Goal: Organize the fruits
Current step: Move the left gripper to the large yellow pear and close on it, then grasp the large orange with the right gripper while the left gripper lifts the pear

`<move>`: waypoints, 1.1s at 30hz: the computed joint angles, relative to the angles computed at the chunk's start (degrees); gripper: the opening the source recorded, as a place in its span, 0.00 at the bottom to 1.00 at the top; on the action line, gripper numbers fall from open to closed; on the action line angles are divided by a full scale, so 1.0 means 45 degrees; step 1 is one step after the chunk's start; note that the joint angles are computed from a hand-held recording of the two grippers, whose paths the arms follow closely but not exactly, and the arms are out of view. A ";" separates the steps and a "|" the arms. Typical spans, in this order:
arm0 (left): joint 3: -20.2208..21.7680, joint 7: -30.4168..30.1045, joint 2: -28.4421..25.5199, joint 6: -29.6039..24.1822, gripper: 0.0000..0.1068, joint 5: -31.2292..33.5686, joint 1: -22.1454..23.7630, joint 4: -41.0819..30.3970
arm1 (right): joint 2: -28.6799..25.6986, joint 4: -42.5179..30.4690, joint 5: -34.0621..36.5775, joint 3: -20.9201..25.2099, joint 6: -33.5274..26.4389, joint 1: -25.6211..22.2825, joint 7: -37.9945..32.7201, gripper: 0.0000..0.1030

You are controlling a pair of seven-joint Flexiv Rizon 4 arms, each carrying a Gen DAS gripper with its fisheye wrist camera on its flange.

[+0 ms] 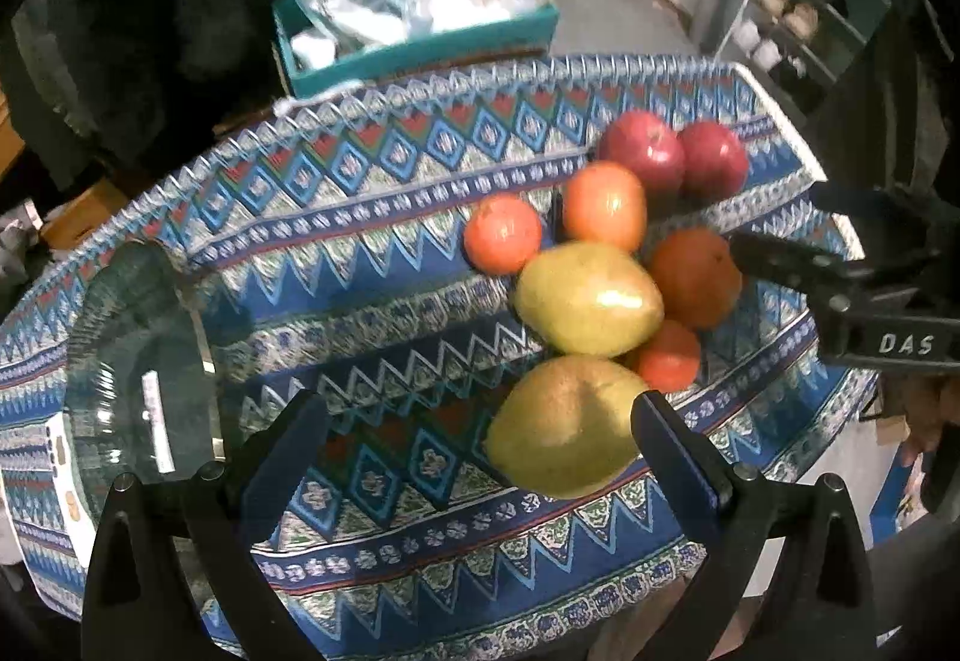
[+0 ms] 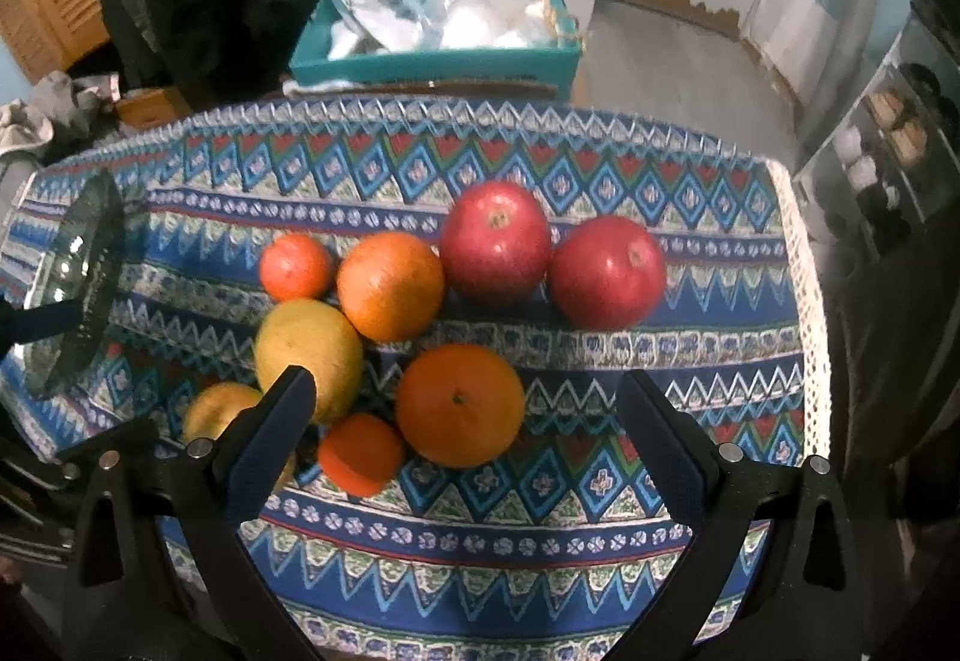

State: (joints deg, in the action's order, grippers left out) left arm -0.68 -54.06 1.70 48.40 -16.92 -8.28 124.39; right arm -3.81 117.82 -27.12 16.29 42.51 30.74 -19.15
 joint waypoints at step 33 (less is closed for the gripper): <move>-0.0607 0.1095 -0.1768 -0.1151 0.81 -0.2157 -0.0300 0.0199 | -0.1944 0.0464 0.3593 -0.0324 0.3172 -0.0551 -0.2049 0.68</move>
